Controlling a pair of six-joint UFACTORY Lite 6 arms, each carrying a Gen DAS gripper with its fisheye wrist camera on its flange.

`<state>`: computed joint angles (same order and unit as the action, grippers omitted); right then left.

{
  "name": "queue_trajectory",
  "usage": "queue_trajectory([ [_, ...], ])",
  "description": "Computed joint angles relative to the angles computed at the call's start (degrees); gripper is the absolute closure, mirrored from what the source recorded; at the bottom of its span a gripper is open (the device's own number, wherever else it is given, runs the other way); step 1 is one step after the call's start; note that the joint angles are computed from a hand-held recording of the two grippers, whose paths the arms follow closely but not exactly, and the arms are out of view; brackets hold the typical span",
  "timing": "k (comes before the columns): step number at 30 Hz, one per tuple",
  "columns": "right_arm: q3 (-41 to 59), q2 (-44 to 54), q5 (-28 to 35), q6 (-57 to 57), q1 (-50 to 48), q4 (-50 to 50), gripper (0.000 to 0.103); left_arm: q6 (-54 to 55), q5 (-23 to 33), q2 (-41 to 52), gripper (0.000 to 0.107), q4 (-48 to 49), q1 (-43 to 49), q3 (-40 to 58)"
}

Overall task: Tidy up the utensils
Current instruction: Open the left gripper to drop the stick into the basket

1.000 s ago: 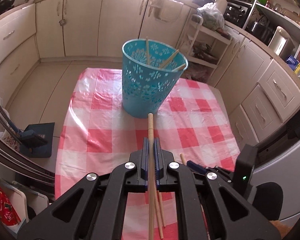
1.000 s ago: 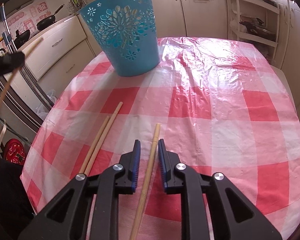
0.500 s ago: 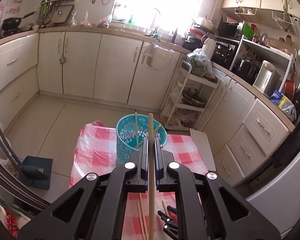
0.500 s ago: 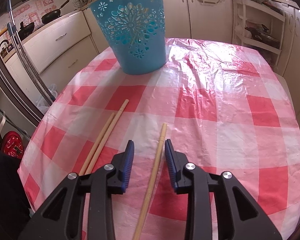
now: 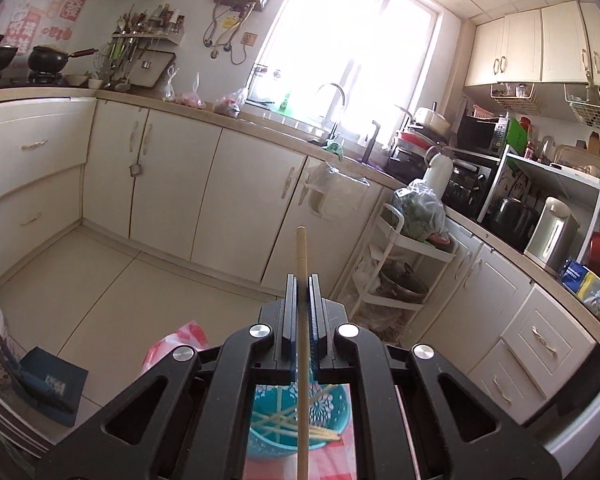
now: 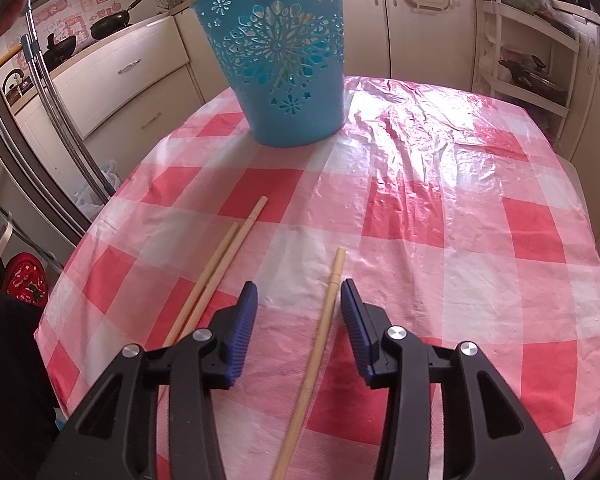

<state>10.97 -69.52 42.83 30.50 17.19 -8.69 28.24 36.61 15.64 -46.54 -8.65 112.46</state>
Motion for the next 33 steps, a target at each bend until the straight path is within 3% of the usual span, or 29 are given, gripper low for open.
queue_trajectory([
  [5, -0.16, -0.65, -0.48, -6.49, -4.11, 5.31, 0.058, -11.89, -9.91, 12.39, 0.102, 12.63, -7.16, 10.79],
  [12, -0.02, -0.04, -1.34, -13.78, -8.28, 11.09, 0.051, -26.59, -12.83, 27.99, 0.102, 26.27, -10.65, 25.64],
  [19, 0.17, 0.63, -1.80, -13.37, -7.63, 10.77, 0.049, -23.52, -18.36, 23.91, 0.102, 27.21, -11.64, 12.94],
  [26, 0.14, 0.68, -1.96, -14.43, -8.27, 11.66, 0.049, -23.89, -13.46, 19.22, 0.099, 30.24, -11.43, 5.83],
  [29, 0.03, 0.44, -1.88, -16.18, -9.40, 13.23, 0.049, -23.50, -13.82, 11.20, 0.081, 31.05, -10.28, -4.57],
  [31, 0.12, 0.64, -2.01, -15.47, -8.94, 12.72, 0.049, -22.12, -15.77, 2.36, 0.057, 30.83, -8.57, -15.11],
  [33, 0.27, 1.05, -2.23, -12.28, -6.88, 10.19, 0.049, -17.21, -17.90, -7.26, 0.047, 28.21, -6.07, -26.25],
])
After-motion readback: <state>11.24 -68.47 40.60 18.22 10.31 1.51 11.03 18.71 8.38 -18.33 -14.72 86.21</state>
